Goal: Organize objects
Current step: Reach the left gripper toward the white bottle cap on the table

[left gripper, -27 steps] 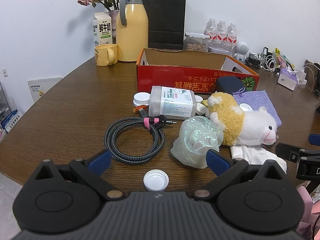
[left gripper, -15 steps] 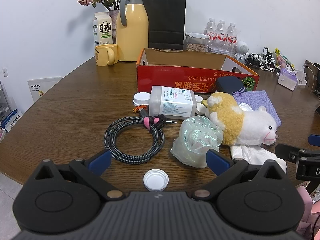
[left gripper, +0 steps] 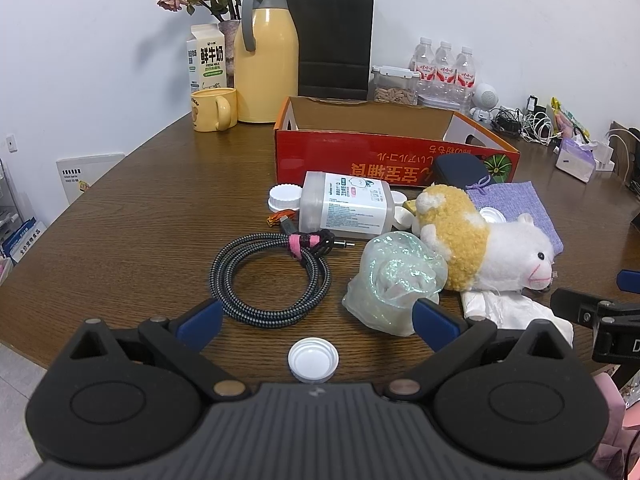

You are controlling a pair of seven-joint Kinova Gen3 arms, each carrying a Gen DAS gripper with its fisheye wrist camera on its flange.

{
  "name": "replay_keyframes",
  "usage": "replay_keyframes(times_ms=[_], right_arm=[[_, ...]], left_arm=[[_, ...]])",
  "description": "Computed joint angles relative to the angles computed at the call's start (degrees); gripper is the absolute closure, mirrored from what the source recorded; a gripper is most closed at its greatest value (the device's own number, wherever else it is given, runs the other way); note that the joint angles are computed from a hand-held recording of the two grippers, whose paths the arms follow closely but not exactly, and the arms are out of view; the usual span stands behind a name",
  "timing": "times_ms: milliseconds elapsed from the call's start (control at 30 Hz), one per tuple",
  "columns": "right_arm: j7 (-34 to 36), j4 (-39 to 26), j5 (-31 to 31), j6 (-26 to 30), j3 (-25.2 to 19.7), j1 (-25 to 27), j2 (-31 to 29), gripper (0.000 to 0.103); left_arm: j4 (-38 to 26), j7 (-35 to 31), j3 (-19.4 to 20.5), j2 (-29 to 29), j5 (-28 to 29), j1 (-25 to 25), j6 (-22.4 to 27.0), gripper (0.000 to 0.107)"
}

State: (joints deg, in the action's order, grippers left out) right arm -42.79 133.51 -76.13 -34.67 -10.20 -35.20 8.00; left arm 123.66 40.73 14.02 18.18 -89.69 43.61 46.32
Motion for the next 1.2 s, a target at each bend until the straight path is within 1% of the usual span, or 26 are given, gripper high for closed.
replay_keyframes(times_ms=[967, 1100, 1200], right_arm=[[0.55, -0.1, -0.32, 0.33, -0.11, 0.29, -0.23, 0.0], [1.28, -0.27, -0.47, 1.02, 0.07, 0.56, -0.5, 0.0], [0.98, -0.12, 0.91, 1.89, 0.22, 1.03, -0.63, 0.0]], left_arm=[[0.18, -0.14, 0.15, -0.19, -0.08, -0.11, 0.2, 0.004], [0.23, -0.2, 0.14, -0.38, -0.08, -0.16, 0.19, 0.004], [1.14, 1.68, 0.2, -0.88, -1.54, -0.54, -0.31, 0.004]])
